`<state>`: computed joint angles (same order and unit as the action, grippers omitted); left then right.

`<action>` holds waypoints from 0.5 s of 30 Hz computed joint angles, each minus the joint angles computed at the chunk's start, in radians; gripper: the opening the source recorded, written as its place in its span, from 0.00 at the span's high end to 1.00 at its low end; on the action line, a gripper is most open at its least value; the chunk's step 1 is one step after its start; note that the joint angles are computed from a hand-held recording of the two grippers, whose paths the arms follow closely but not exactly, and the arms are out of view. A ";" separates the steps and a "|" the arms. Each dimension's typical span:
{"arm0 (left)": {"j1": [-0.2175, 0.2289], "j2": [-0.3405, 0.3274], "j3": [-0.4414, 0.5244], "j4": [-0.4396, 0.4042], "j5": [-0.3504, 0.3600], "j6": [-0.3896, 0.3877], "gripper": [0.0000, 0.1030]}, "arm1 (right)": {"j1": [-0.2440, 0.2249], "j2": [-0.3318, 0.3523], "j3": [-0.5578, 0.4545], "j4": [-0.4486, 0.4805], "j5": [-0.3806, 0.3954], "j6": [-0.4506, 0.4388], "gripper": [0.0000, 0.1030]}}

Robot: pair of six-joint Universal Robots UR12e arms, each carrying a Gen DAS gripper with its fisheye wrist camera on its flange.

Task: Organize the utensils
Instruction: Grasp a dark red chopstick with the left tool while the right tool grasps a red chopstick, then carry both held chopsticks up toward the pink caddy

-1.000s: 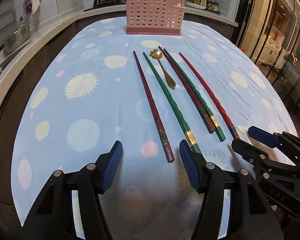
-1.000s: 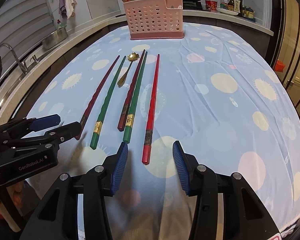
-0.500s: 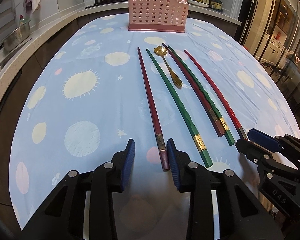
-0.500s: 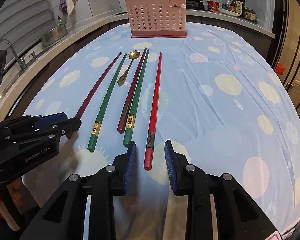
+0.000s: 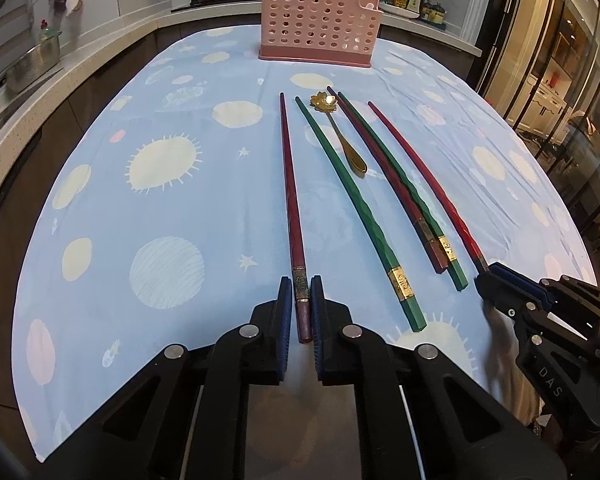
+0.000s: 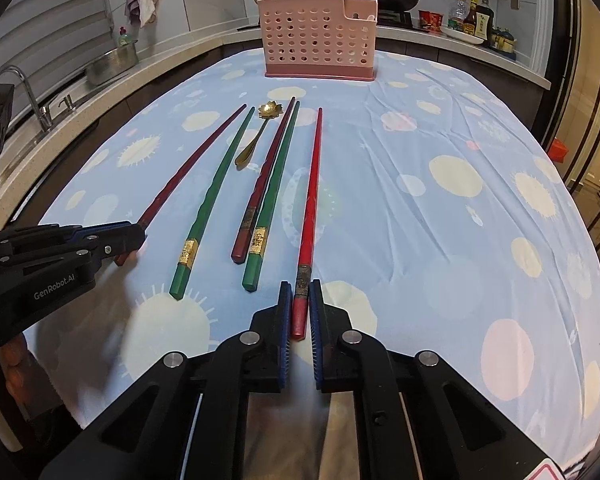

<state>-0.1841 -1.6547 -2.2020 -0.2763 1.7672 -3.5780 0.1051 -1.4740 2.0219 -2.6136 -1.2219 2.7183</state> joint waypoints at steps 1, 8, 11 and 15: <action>0.002 0.002 -0.002 0.001 -0.008 -0.003 0.92 | -0.001 0.000 0.000 0.002 0.002 0.002 0.93; 0.019 0.022 -0.015 -0.002 -0.059 -0.019 0.93 | -0.014 -0.009 -0.002 0.017 0.018 0.018 0.93; 0.018 0.032 -0.020 0.000 -0.056 -0.023 0.93 | -0.024 -0.018 -0.003 0.015 0.030 0.029 0.93; 0.017 0.053 -0.024 0.012 -0.044 -0.025 0.93 | -0.037 -0.030 -0.006 0.000 0.049 0.046 0.93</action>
<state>-0.1674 -1.6020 -2.2264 -0.2647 1.7230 -3.6027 0.0683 -1.5042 2.0163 -2.6133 -1.1726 2.7645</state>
